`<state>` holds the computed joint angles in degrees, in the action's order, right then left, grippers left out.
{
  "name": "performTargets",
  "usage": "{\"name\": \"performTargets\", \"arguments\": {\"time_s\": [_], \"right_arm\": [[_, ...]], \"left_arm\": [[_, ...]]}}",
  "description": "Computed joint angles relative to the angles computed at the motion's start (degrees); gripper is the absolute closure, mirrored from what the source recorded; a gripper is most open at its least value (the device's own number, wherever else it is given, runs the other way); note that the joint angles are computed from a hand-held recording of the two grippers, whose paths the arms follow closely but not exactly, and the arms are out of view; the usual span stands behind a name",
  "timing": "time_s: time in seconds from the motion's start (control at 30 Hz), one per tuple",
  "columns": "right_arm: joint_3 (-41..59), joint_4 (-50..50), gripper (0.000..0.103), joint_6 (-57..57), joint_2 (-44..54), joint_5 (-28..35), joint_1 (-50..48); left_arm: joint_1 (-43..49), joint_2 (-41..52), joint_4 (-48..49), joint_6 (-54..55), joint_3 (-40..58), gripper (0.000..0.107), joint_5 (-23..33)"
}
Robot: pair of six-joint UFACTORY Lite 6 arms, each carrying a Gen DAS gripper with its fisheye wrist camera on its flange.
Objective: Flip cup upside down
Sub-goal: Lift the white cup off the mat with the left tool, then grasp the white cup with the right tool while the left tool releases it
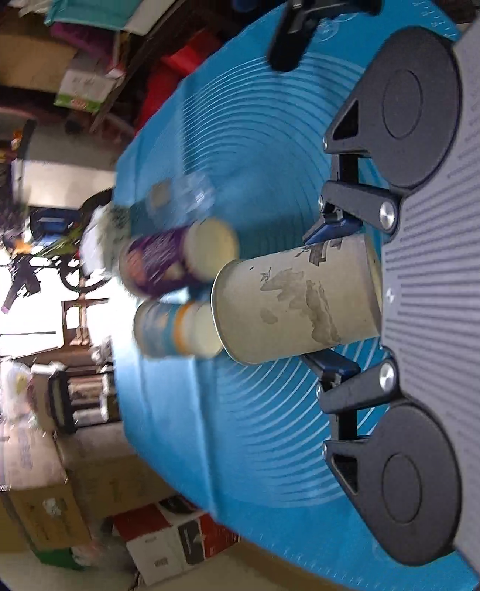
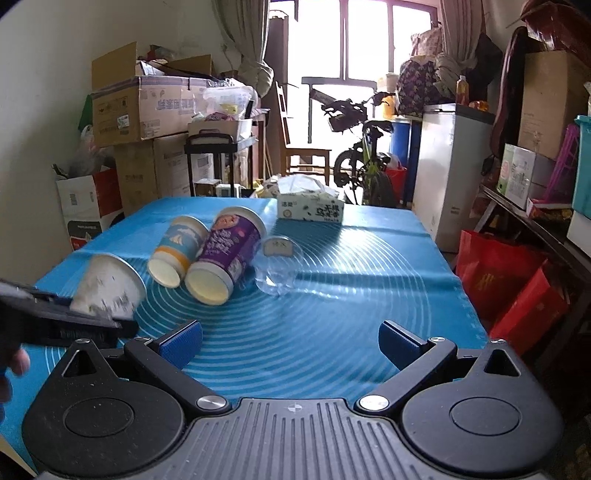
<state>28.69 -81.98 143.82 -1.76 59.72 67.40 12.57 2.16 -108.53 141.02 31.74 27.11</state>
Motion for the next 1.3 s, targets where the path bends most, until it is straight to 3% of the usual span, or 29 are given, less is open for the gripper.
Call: {"name": "performTargets", "arguments": {"time_s": [0.43,0.57,1.07,1.23,1.3], "right_arm": [[-1.55,-2.14,0.0,2.71,1.76,-3.23,-2.47],[-1.31,-2.51,0.0,2.58,2.46,-3.76,-2.59],[-0.97,-2.43,0.0,-1.01,1.04,-4.55,-3.09],[0.34,-1.73,0.0,-6.85,-0.59,-5.73,-3.42],[1.8,-0.69,0.0,-12.88,-1.45,-5.9,-3.91]], "left_arm": [[-3.36,4.5,-10.73,9.89,-0.14,0.043,-0.31],[-2.1,4.04,-7.66,7.45,-0.46,0.024,0.46],[0.43,-2.37,-3.39,4.7,-3.91,0.023,2.11],[4.77,-8.92,6.19,-3.42,-5.73,0.021,4.3],[8.45,-12.03,10.02,-6.35,-6.55,0.012,7.1]]}}
